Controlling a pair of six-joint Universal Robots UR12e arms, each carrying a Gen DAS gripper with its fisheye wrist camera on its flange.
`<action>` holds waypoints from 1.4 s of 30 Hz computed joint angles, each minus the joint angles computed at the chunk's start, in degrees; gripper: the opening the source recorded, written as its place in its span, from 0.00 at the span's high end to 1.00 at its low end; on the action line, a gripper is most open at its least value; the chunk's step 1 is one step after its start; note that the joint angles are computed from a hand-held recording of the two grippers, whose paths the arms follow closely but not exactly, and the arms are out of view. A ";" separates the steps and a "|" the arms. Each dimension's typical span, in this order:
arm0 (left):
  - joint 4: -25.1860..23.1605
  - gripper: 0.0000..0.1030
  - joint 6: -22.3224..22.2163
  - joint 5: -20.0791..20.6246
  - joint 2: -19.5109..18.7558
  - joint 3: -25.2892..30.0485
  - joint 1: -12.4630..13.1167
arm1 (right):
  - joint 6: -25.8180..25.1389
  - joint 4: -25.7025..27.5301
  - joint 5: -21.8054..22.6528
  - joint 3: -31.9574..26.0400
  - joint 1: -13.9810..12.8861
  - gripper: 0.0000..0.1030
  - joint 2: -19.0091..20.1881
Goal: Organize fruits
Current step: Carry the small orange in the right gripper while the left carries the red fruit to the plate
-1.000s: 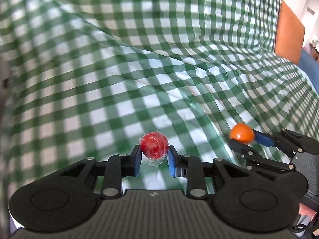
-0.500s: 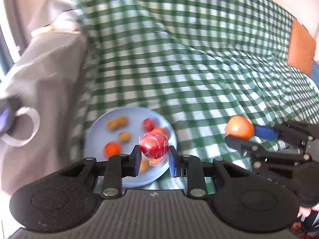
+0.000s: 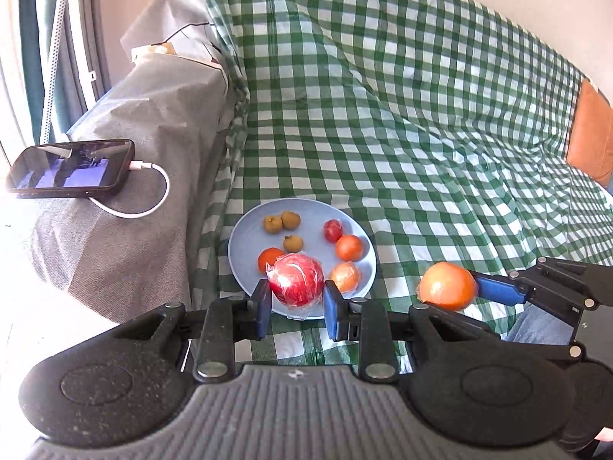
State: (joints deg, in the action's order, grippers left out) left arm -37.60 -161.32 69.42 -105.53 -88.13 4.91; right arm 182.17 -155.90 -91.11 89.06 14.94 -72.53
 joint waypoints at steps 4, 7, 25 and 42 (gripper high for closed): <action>0.80 0.70 -0.08 -0.54 0.43 -0.56 0.12 | -0.43 -0.08 -0.40 -0.04 -0.01 0.63 -0.06; 0.77 0.70 -0.18 -0.65 0.53 -0.64 0.17 | -0.82 -0.52 -0.43 -0.03 -0.12 0.63 -0.03; 0.52 0.70 -1.01 1.53 -1.58 1.82 -0.39 | -0.15 -0.74 -0.18 -0.44 -0.54 0.62 0.88; -3.62 0.70 -1.77 5.72 -9.48 10.90 -2.81 | 0.95 4.54 1.57 -7.50 -1.63 0.63 7.15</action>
